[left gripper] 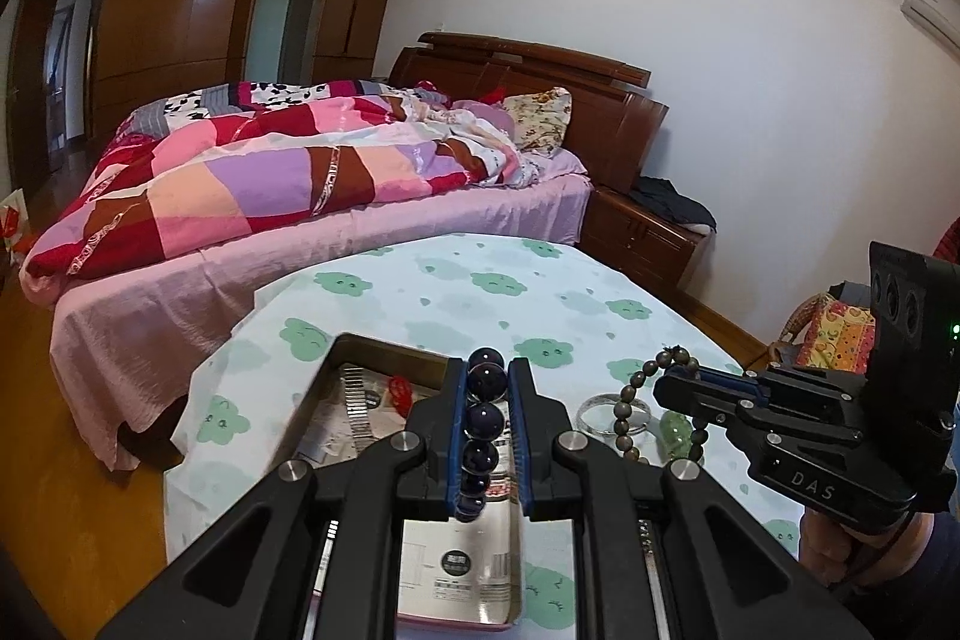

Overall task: Organize jewelry
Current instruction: 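Lower both bead bracelets into the tin and open both tools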

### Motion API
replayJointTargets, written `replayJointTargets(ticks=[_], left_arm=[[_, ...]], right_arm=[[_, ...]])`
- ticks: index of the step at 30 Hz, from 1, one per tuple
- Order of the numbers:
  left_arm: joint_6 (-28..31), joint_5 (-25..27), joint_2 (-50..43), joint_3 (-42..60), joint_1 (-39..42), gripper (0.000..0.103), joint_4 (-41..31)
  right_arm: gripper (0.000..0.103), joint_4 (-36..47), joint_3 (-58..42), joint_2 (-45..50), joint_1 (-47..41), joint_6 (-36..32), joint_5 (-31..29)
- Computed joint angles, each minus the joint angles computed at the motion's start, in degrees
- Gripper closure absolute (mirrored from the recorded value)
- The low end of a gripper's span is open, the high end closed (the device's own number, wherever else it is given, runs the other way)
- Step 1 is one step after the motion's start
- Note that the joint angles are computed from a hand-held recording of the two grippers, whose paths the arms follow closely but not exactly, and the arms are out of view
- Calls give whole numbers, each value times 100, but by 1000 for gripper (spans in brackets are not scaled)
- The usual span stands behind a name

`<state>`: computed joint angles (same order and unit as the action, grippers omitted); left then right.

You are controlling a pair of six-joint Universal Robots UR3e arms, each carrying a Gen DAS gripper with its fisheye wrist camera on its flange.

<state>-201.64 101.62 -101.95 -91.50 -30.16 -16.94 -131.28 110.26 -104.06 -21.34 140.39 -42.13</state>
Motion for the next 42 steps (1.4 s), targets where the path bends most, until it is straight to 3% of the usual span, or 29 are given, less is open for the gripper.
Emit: replayJointTargets(ticks=[11,19,28,32,42], left_arm=[[-63,-336,330,-702,615,90,396],[-63,-705,-31,-713,764,90,688],[133,-607,-517,-437,645,90,510],[210,-314,-624,-282,507,90,367],[238,-65,-705,-154,432,89,123]], right_arm=[[91,-647,-537,769,998,556,-473],[91,-1051,-868,1517,1630,884,-1089],[91,-1163,-963,1887,1860,1009,-1505],[91,-1103,-1037,1963,1926,1016,-1598],[90,-1053,-1075,2020,1926,1032,-1567]])
